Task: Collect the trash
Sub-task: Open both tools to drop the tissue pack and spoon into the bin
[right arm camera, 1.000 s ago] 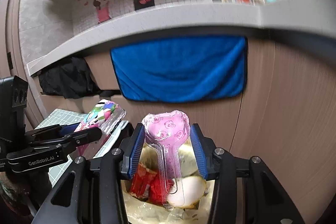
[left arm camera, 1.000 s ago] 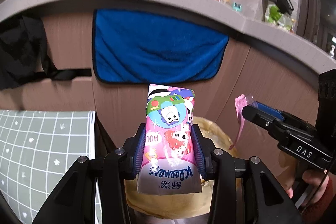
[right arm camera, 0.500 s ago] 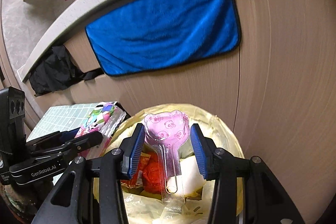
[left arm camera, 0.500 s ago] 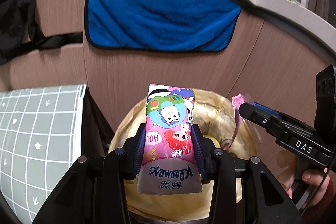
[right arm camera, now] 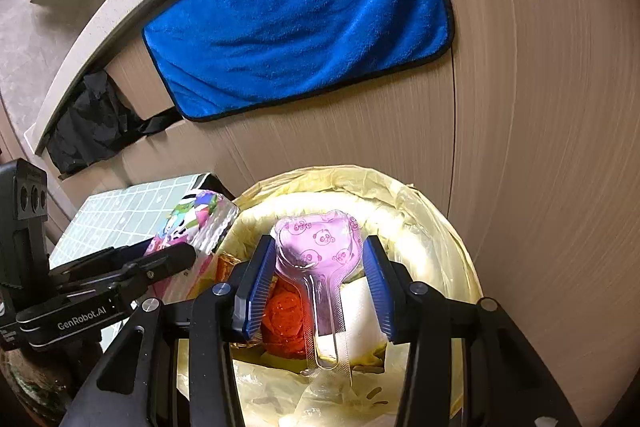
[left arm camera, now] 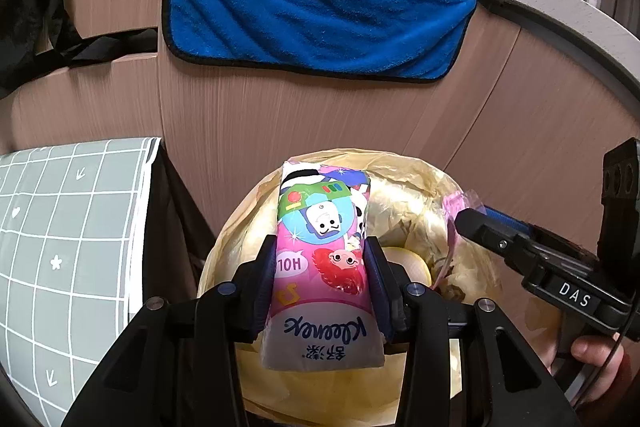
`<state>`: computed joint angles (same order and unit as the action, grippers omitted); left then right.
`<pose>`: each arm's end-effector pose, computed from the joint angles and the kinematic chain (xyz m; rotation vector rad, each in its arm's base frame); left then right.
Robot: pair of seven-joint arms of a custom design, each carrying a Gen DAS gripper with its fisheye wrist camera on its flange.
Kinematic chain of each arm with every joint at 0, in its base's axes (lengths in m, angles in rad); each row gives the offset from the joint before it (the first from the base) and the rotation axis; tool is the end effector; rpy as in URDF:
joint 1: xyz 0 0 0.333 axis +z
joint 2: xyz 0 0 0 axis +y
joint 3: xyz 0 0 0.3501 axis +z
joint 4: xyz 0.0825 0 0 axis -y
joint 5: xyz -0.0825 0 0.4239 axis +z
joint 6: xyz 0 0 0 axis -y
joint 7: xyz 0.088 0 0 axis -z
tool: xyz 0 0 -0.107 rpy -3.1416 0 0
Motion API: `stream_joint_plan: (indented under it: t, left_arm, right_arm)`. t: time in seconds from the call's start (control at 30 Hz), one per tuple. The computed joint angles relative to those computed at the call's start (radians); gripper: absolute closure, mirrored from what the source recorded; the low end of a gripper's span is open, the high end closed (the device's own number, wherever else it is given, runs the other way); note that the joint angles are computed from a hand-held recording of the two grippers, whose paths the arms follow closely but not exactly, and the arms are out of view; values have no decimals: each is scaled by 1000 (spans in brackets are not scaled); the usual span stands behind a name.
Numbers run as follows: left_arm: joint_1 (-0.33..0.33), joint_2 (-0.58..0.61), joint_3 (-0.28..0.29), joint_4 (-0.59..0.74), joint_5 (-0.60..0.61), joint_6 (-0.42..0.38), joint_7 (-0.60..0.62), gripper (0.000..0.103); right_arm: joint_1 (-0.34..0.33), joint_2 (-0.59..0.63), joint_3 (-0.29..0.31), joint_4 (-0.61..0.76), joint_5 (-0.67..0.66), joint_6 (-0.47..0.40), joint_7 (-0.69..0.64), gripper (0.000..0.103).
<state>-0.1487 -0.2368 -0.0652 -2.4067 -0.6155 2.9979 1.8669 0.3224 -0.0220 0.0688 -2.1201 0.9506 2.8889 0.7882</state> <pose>0.5220 -0.0727 0.5037 -1.8705 1.7654 -1.0562 0.5803 0.1882 0.5090 -1.8369 1.3018 -0.3299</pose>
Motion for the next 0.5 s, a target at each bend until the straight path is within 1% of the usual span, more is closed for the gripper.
stream_joint_plan:
  t: [0.13,0.2,0.27,0.3,0.33,0.4,0.47,0.5]
  left_arm:
    - [3,4,-2,1,3,6,-8,60]
    - [8,6,-6,3,11,7,-16,58]
    - [0,7,2,6,4,1,-5,54]
    - [0,7,3,7,4,-3,-1,53]
    - [-5,5,6,6,-4,-2,8,51]
    - [-27,-1,25,7,-42,-2,46,42]
    - [-51,-11,45,8,-91,-5,94,26]
    - [-55,-18,47,7,-106,-2,109,24]
  right_arm:
    - [-1,-1,1,-3,-12,0,14,60]
    - [0,-3,2,-5,-25,4,26,59]
    - [2,-6,2,-11,-48,14,42,52]
    - [3,-7,2,-14,-52,18,45,51]
    - [4,-7,0,-14,-57,18,51,51]
    - [5,-11,-1,-19,-68,18,71,51]
    - [6,-18,-4,-26,-79,22,90,51]
    - [8,-23,-6,-31,-79,25,95,51]
